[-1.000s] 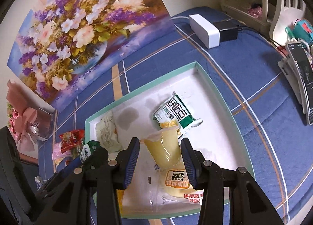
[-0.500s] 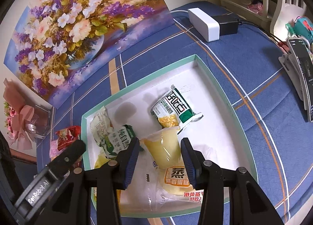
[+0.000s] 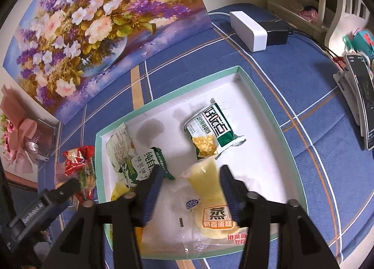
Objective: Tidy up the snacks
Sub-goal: 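Move both open tools back toward the snack pile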
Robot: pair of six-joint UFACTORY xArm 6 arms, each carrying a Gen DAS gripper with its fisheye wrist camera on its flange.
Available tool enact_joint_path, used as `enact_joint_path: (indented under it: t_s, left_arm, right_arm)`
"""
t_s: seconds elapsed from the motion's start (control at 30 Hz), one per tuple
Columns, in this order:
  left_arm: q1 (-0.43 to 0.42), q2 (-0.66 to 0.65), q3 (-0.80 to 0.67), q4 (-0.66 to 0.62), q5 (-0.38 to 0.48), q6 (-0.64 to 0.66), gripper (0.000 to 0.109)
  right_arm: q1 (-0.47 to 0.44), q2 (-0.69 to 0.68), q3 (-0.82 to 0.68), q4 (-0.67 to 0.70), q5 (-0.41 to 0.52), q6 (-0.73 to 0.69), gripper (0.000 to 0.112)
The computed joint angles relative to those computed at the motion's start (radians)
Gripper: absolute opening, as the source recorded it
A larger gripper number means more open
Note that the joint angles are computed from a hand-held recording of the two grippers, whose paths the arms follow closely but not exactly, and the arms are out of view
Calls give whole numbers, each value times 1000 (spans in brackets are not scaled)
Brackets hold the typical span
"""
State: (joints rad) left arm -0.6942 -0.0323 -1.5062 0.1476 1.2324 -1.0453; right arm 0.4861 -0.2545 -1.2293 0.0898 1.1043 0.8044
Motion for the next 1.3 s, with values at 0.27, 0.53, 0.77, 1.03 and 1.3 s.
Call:
enact_joint_path:
  t_s: [0.27,0.53,0.77,1.03,1.3]
  left_arm:
    - [6,-40,30,10,20,-34,95]
    - [-6,-48,26,66,76,-64,95]
    - [-10,-93,63,142,89,-102,95]
    - [-15,-189,161,237,107,-149,95]
    - [-16,-285,220,338,171,-149,95]
  right_arm:
    - [43,39,-58,-82,37,0,103]
    - [88,65,-88,-141,30,-38,103]
    - [111,56,-72,-145,-53,-59,103]
    - [150,75,-95,-162,-70,-60,103]
    - [208,132,-164,-151,-57,-74,103]
